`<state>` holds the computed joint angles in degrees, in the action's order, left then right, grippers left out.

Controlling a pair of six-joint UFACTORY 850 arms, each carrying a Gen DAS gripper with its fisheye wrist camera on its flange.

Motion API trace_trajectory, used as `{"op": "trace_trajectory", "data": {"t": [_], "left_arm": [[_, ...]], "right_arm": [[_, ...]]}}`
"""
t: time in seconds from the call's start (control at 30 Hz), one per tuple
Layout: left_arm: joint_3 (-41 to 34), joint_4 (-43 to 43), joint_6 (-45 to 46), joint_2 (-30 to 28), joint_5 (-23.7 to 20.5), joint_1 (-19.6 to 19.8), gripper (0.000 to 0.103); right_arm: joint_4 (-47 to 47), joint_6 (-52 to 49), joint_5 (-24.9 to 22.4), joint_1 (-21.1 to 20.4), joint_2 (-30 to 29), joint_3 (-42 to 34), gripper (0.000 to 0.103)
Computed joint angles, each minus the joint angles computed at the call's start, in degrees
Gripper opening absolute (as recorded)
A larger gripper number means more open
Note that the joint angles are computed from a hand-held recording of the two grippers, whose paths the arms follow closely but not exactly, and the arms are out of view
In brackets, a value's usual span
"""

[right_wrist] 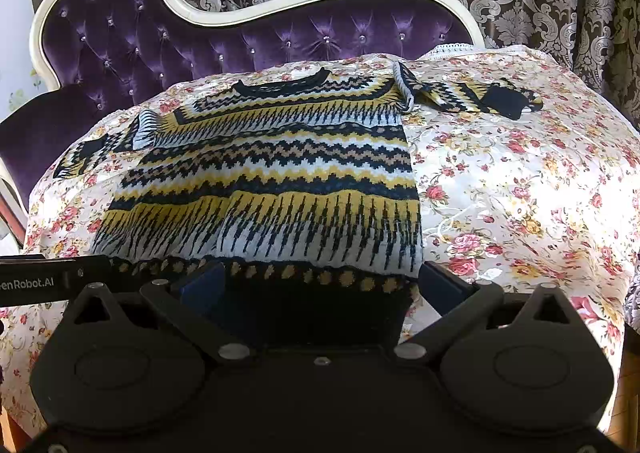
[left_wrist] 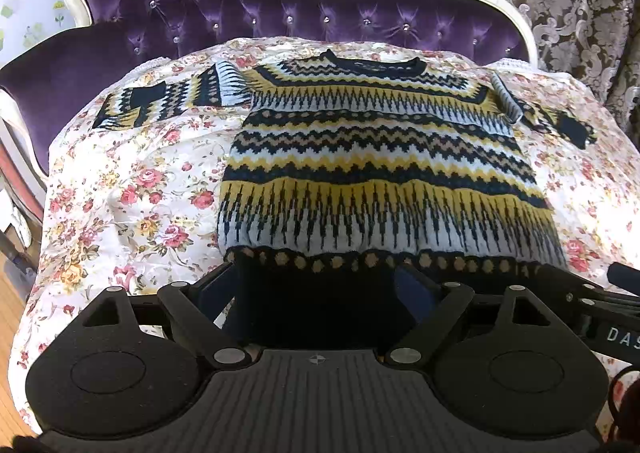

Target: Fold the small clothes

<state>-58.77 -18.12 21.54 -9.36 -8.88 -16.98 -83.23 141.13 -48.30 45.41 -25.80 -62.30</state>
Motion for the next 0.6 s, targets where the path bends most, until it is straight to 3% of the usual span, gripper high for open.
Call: {"op": "trace_trajectory", "data": {"t": [0.6], "left_arm": [[-0.84, 6.37, -6.54, -0.85, -1.68, -0.25, 0.085]], "right_arm": [[0.30, -0.22, 2.16, -0.64, 0.00, -0.06, 0.102]]}}
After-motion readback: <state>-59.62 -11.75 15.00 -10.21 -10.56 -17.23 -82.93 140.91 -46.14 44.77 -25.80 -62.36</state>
